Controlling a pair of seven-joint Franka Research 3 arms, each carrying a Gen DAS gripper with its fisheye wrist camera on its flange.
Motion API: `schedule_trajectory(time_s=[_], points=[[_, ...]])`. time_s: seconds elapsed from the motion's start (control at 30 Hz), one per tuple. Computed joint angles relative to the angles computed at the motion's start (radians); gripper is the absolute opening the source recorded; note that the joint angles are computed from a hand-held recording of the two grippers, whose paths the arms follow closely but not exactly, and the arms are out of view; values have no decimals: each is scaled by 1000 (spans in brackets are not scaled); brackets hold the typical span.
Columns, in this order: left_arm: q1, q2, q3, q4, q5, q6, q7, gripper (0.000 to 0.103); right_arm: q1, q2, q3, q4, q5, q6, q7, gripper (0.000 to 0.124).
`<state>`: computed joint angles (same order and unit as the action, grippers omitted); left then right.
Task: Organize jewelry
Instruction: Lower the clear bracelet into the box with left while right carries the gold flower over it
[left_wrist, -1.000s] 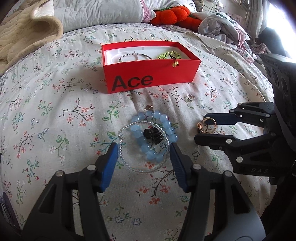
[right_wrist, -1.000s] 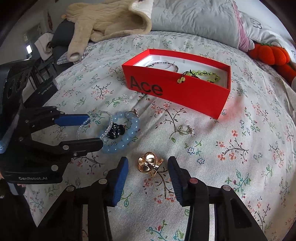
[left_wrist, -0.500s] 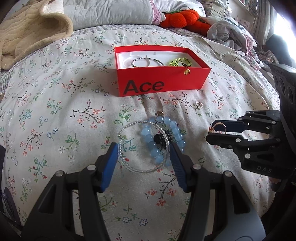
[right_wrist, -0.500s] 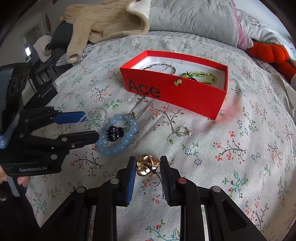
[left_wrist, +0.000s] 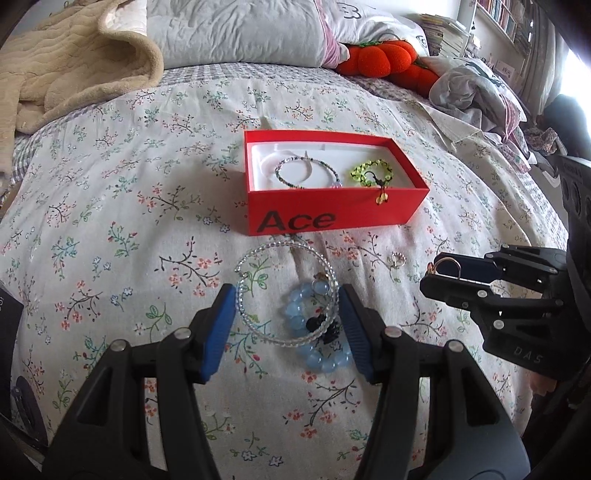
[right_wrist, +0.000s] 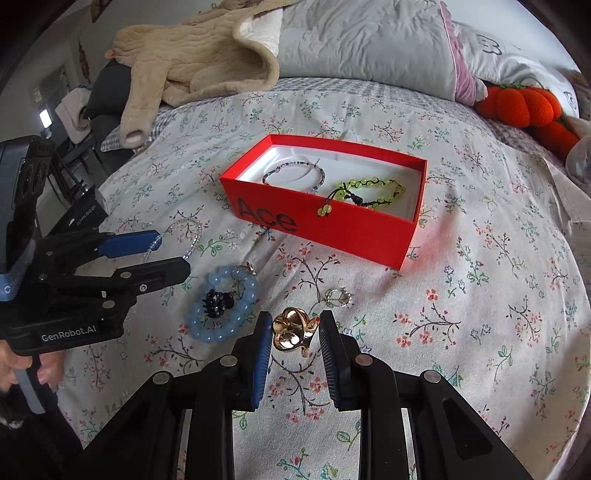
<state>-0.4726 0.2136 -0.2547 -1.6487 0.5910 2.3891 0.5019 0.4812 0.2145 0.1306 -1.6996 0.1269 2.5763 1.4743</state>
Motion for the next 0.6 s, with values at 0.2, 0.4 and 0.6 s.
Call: schedule_trajectory(time_s=[0.2,0.4,0.6], points=[[-9,41,16,75,24,-9,-40,58,-4,24,-6,63,15,15,30,26],[-21,89,44,154,71,-6,-91,58,-5,73,-19,150,12,30,83,26],[-33,171,72,248,91,16,-117,58,-28,145,-22,246,54,38,89,26]])
